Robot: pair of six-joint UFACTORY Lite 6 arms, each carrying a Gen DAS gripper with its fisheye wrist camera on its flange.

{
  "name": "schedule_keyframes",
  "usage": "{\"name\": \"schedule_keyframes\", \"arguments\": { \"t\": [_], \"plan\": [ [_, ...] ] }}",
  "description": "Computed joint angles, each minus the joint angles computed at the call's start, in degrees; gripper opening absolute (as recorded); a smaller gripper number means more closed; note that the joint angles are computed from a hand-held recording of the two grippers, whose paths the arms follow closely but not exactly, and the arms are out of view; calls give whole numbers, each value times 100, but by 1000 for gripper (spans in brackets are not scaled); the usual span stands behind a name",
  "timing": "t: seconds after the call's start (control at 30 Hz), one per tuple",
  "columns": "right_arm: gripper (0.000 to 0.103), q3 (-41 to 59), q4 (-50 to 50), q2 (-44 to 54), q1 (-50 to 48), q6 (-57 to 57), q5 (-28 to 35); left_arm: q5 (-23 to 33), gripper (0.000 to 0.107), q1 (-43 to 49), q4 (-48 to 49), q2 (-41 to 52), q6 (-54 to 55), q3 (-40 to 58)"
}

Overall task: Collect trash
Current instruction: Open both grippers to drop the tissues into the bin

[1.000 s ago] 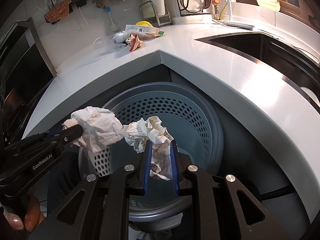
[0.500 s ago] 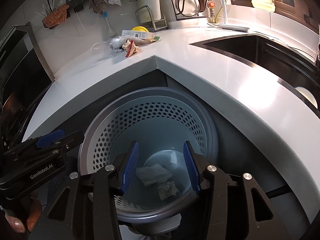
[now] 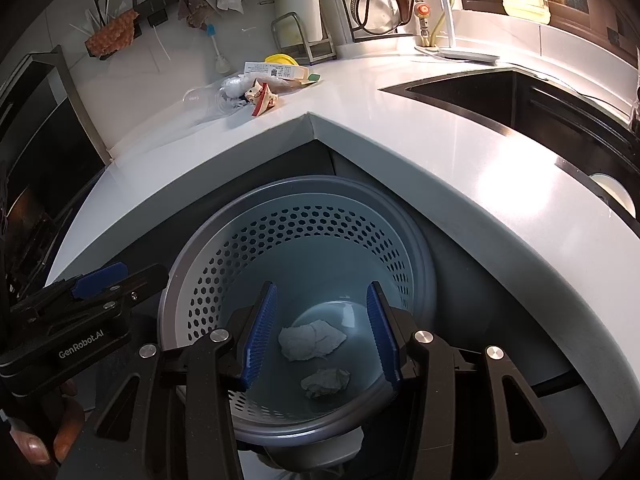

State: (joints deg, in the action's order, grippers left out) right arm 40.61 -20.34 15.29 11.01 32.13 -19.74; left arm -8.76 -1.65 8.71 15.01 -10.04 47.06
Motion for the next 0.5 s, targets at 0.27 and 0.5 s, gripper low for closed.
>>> {"name": "schedule_keyframes", "arguments": {
  "t": [0.27,0.5],
  "plan": [
    [51,408,212,65,113,-283,141,37,70,357,1096,-28,-1057,287],
    [60,1748,229,634,205,-490,494,143,82,631,252,364,-175,1283]
  ]
}}
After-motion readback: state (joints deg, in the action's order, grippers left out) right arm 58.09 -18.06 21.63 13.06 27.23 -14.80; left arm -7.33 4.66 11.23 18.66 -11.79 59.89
